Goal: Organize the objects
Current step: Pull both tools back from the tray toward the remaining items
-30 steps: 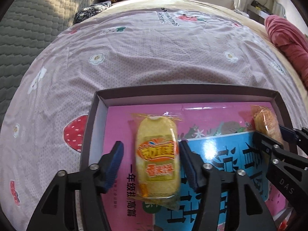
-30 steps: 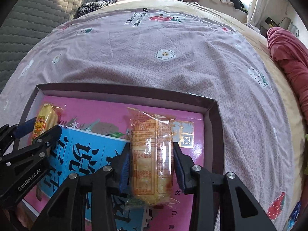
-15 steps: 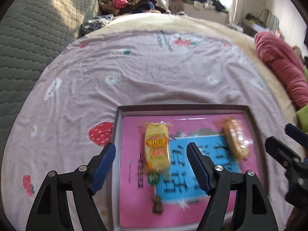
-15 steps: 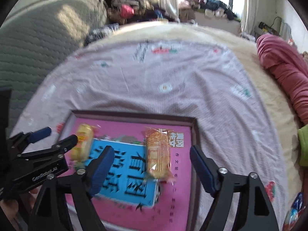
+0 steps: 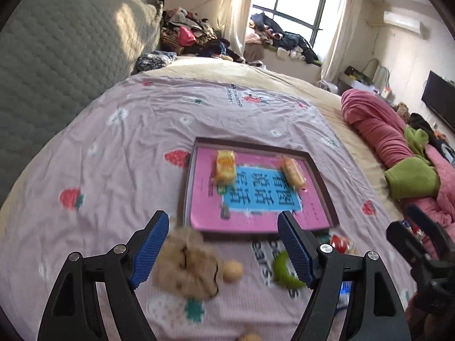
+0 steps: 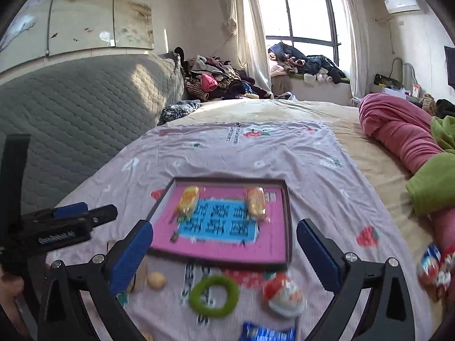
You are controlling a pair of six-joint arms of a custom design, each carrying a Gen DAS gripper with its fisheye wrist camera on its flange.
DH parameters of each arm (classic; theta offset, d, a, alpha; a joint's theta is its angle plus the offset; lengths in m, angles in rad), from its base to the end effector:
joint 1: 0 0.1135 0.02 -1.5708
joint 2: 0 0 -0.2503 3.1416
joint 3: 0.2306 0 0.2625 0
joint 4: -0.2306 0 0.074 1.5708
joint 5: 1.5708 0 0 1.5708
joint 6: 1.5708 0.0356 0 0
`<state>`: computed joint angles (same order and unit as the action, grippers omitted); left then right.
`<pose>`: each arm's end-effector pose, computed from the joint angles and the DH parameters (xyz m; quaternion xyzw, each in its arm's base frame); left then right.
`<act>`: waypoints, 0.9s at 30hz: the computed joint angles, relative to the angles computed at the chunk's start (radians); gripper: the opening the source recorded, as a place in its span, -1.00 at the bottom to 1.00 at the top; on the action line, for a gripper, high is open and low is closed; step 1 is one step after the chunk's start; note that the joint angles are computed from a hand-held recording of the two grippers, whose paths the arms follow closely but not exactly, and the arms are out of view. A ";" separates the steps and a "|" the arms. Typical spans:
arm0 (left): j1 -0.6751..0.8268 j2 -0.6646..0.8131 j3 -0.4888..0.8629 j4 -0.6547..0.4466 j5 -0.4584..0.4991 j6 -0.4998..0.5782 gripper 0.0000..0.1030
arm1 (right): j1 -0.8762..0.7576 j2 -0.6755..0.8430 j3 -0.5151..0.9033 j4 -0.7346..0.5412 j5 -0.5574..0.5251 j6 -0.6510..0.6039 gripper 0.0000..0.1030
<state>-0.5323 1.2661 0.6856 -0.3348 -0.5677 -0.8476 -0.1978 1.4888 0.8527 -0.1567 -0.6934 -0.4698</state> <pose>0.2294 -0.1129 0.1798 -0.2317 0.8835 0.0078 0.4071 0.3103 -0.0390 0.1872 -0.2457 0.8447 0.1802 0.4400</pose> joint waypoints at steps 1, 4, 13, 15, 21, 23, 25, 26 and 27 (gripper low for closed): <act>-0.031 -0.012 -0.013 -0.024 -0.034 -0.033 0.55 | -0.006 -0.022 -0.028 0.000 0.013 -0.017 0.98; -0.102 -0.014 -0.034 -0.082 -0.097 -0.121 0.56 | -0.034 -0.055 -0.079 -0.033 0.004 -0.075 0.98; -0.234 0.020 -0.089 -0.120 -0.133 -0.237 0.56 | -0.069 -0.125 -0.224 -0.038 0.058 -0.191 0.98; -0.261 0.037 -0.107 -0.111 -0.125 -0.270 0.56 | -0.082 -0.141 -0.244 -0.046 0.053 -0.212 0.98; -0.365 0.089 -0.114 -0.164 -0.170 -0.416 0.64 | -0.128 -0.174 -0.282 -0.062 0.031 -0.257 0.98; -0.397 0.111 -0.113 -0.178 -0.180 -0.454 0.87 | -0.146 -0.179 -0.294 -0.065 0.018 -0.273 0.98; -0.435 0.133 -0.116 -0.189 -0.196 -0.509 1.00 | -0.168 -0.180 -0.307 -0.068 0.000 -0.298 0.98; -0.444 0.138 -0.121 -0.186 -0.194 -0.523 1.00 | -0.174 -0.179 -0.311 -0.069 -0.002 -0.307 0.98; -0.457 0.146 -0.131 -0.175 -0.192 -0.543 1.00 | -0.186 -0.176 -0.319 -0.068 -0.011 -0.323 0.98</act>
